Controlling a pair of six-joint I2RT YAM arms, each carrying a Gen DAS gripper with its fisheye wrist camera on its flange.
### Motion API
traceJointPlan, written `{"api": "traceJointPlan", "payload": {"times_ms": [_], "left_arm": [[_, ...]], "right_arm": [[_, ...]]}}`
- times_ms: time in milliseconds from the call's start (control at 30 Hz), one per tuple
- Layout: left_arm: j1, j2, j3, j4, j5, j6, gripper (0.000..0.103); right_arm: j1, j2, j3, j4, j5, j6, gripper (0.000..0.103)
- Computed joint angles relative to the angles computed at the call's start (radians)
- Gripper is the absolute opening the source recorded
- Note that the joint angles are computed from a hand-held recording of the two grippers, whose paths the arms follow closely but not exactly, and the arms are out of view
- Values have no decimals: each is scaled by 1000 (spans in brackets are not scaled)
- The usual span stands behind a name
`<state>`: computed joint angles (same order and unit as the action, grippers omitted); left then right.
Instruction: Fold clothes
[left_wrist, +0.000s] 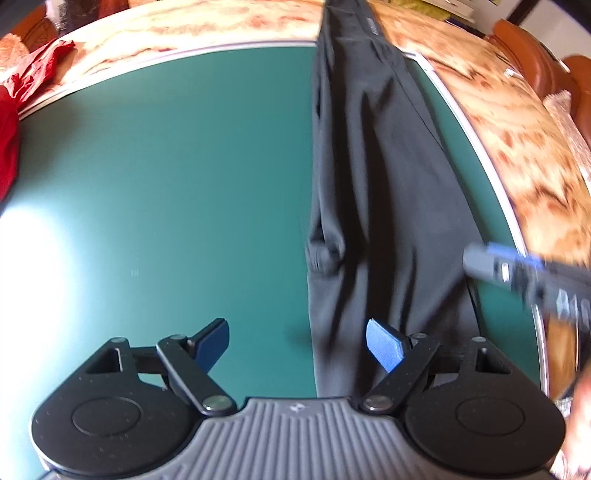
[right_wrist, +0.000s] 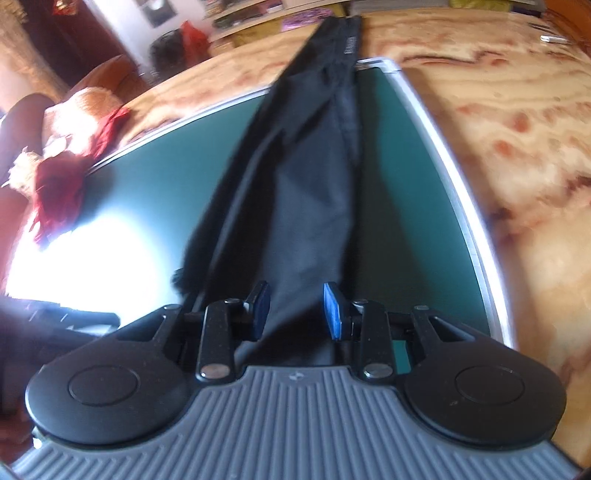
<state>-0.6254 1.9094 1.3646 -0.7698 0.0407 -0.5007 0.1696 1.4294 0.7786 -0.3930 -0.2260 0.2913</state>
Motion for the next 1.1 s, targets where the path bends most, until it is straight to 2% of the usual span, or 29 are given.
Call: {"api": "traceJointPlan", "payload": {"times_ms": [133,267,500,667,733,900,1000,1100], "left_arm": [[22,81,86,-13,-31,-7,86],[26,154,158,-47,-82,14,86],[29,191,176,-36,-93,40,93],[28,202,203,-63,-93,39,93],[22,196,207,-72,-96,49,90],[-4,80,89,-21,-57,80,88],[-53,-15,-12,34,-65,77,88],[-100,-77,-85,67,-34,74,88]], "right_arm": [[38,-53,-44,-34,-30,-1,38],[101,-123,-121,-95,2,3,38],[209,-263,-218,-158,86,41,37],[260,-332,-233,-224,105,97,38],[243,-414,-250,-267,131,135,38],[211,-544,-297,-379,199,159,38],[225,-562,-300,-377,219,150,37],[213,-562,-305,-355,187,133,37]]}}
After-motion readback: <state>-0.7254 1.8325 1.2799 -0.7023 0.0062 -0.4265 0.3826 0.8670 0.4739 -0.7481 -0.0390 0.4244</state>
